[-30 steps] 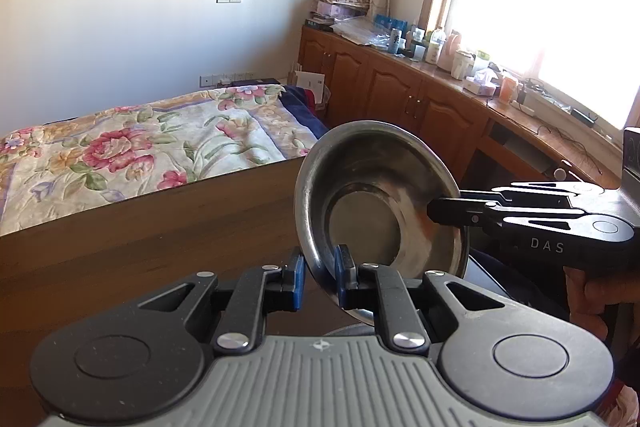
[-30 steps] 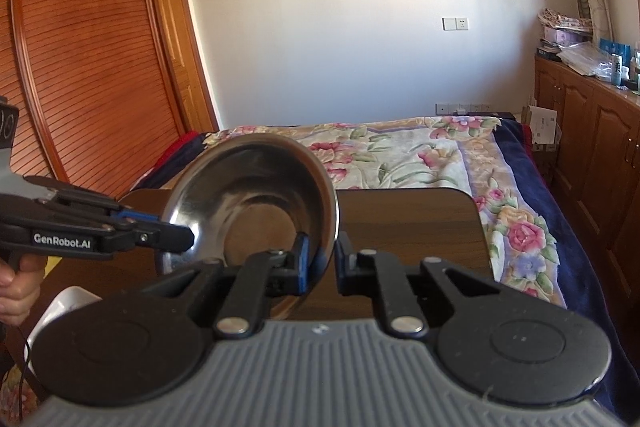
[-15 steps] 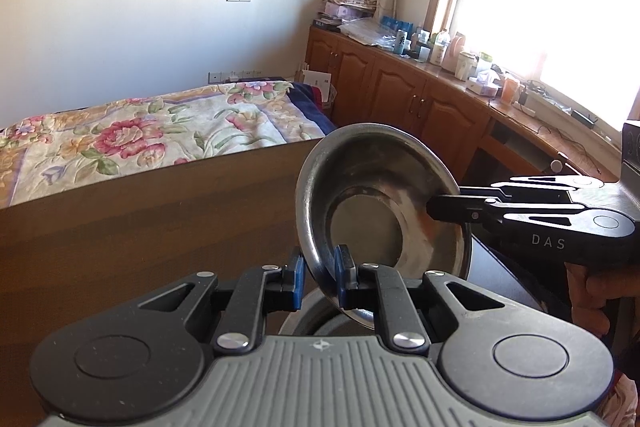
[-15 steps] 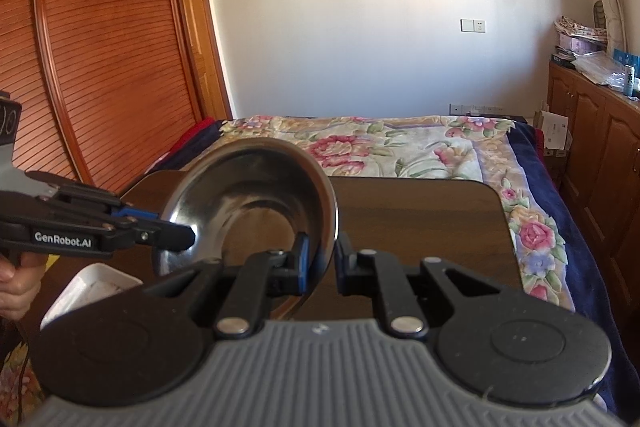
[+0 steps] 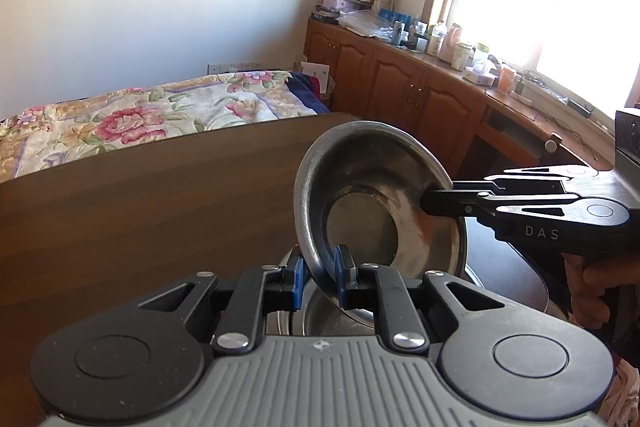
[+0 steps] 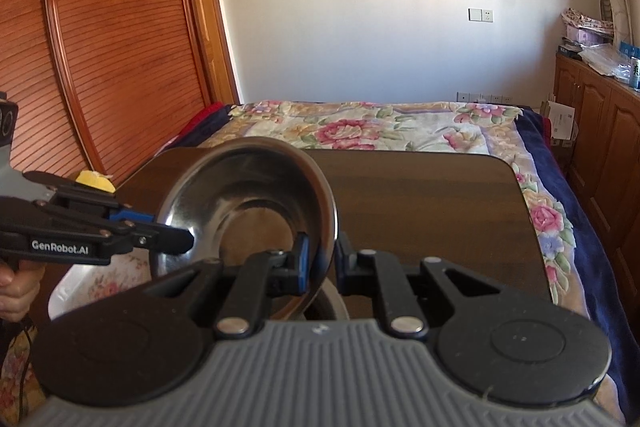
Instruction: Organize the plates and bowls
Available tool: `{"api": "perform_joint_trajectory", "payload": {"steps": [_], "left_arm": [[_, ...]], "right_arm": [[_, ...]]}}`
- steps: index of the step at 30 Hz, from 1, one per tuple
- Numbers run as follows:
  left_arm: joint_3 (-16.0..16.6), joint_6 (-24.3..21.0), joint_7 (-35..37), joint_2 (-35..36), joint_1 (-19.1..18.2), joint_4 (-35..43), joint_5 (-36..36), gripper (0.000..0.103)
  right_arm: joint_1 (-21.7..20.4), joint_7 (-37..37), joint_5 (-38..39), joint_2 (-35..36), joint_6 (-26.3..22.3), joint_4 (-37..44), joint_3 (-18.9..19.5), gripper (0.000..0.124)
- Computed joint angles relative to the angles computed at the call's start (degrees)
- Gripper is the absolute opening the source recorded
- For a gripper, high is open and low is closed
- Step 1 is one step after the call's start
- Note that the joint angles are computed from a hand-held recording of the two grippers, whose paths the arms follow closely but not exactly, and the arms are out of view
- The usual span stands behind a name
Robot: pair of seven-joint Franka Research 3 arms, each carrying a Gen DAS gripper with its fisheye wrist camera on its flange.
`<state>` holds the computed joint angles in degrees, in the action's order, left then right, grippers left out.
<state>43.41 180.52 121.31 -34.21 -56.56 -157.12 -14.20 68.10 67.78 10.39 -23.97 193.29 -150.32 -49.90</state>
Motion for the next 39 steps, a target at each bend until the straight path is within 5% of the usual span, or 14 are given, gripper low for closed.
{"api": "perform_joint_trajectory", "payload": {"steps": [16, 24, 33, 39], "left_arm": [[2.62, 4.83, -3.23, -1.68, -0.68, -5.75, 5.67, 0.017], [-2.07, 8.59, -7.86, 1.24, 4.64, -8.19, 11.83, 0.017], [-1.77, 12.81, -12.48, 3.19, 5.74, -9.56, 18.12, 0.019], [-2.43, 17.83, -16.63, 5.26, 6.68, -10.95, 21.54, 0.019]], "right_arm": [[-0.67, 5.29, -4.85, -0.42, 3.93, -4.52, -0.24, 0.015], [-0.22, 10.3, -10.99, 0.71, 5.61, -5.46, -1.97, 0.015], [0.36, 16.13, -17.3, 2.44, 8.19, -6.1, -4.31, 0.015], [-1.97, 19.92, -19.89, 7.88, 15.25, -7.13, -2.41, 0.015]]}}
